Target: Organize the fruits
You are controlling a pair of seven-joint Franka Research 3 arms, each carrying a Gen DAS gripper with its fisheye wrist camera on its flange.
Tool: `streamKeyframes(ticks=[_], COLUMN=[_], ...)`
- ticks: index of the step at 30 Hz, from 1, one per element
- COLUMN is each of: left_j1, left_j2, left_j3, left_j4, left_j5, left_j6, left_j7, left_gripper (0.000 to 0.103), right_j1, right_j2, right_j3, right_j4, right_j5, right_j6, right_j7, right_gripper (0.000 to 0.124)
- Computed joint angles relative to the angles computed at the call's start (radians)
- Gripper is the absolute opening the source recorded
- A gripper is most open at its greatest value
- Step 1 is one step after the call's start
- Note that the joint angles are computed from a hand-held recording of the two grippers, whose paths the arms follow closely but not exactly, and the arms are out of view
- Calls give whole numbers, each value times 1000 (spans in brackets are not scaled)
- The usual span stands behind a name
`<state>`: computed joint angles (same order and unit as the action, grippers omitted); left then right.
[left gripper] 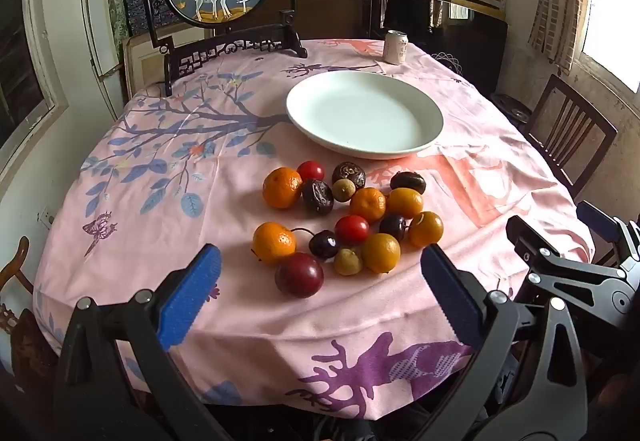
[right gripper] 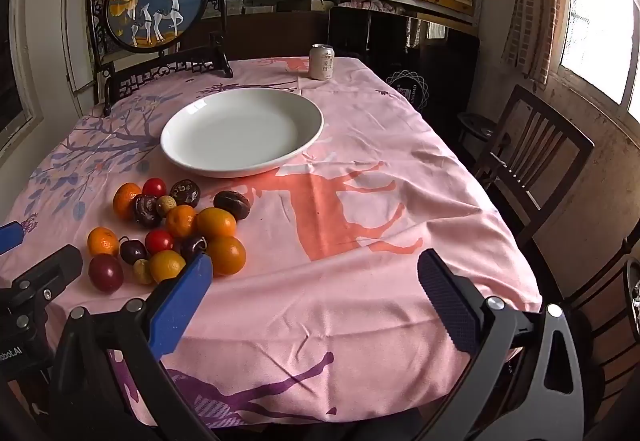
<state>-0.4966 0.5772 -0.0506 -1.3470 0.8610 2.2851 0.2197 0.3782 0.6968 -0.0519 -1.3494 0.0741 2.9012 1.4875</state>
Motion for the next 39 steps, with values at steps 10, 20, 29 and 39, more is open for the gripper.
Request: streamKeyframes(ticks=[10,20,29,39], left_j1=[2,6,5,6], left_j2=[-4,-5,-6,-7], left_j3=[1,-2,-1,-1], left_j4=[-16,-15,-16,-18], left_j5=[3,-2,-1,-1], left_j6=[8,11,11,13], left_j7=[-4,-4,-6,-6], left_gripper=[101,101,101,101], right_j1=[3,4,4,5], right_j2=[-2,-17,-14,-12], right_j3=[-2,-3,-2,-3], right_j4=[2,-20,-15,-13], right_j5=[-5,-8,-8,-8], right_j6=[-13,-5,-5,-5], right_j7=[0,1,1,2], right_gripper=[102,102,102,102])
